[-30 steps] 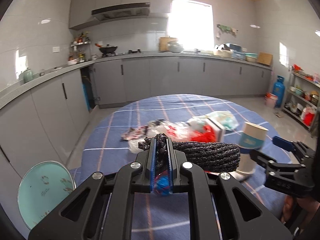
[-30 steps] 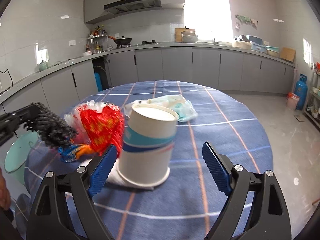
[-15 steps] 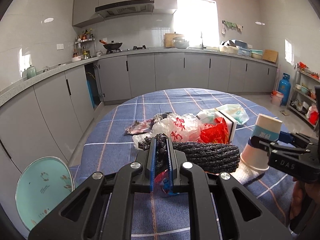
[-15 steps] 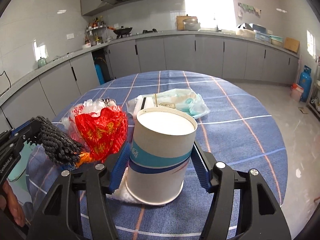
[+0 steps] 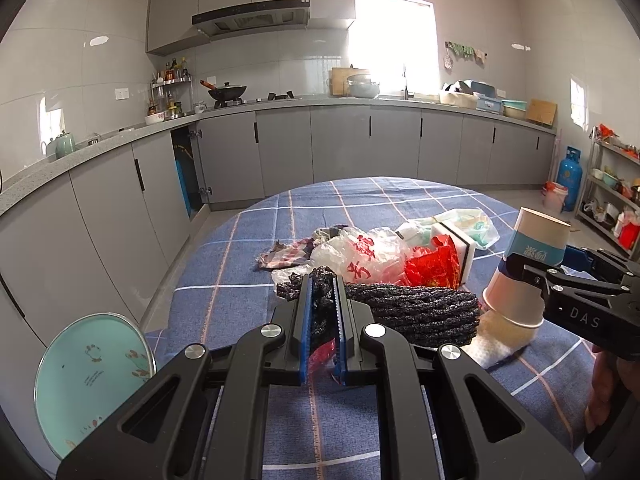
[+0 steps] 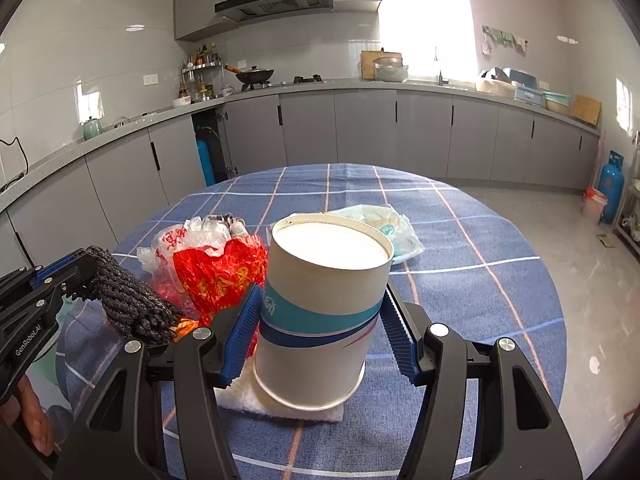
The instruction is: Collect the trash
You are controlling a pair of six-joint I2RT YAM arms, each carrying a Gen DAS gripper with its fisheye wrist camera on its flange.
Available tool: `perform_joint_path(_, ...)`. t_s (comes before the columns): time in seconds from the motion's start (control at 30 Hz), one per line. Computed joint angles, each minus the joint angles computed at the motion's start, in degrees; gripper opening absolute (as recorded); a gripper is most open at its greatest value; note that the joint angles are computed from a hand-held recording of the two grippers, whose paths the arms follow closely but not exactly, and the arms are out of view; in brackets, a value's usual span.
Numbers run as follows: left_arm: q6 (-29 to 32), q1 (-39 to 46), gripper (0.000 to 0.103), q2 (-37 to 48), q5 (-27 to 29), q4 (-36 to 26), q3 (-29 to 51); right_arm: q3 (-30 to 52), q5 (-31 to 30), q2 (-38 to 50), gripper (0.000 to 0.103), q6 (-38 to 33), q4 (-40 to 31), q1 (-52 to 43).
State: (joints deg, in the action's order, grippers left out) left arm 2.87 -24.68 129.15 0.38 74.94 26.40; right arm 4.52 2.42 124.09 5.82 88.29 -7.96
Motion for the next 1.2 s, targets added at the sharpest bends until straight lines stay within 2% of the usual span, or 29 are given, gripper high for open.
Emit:
perform_joint_path(0.17,-0.09,1.38,0.010,-1.44,0.81,1.99,-2.42,-0.63,2.13,-2.80,0.059,0.21,-0.73,2.33)
perform_joint_path(0.4,0.41,5.09,0.010,-3.87,2.27,5.02,-5.88,0.49,4.89,-7.24,0.059,1.15,-5.23,6.59)
perform_joint_path(1.2,2.68,17.91,0.010,-7.82,7.92,4.20,-7.81,6.72,11.71,-16.52,0.059,3.62,-18.05,19.80)
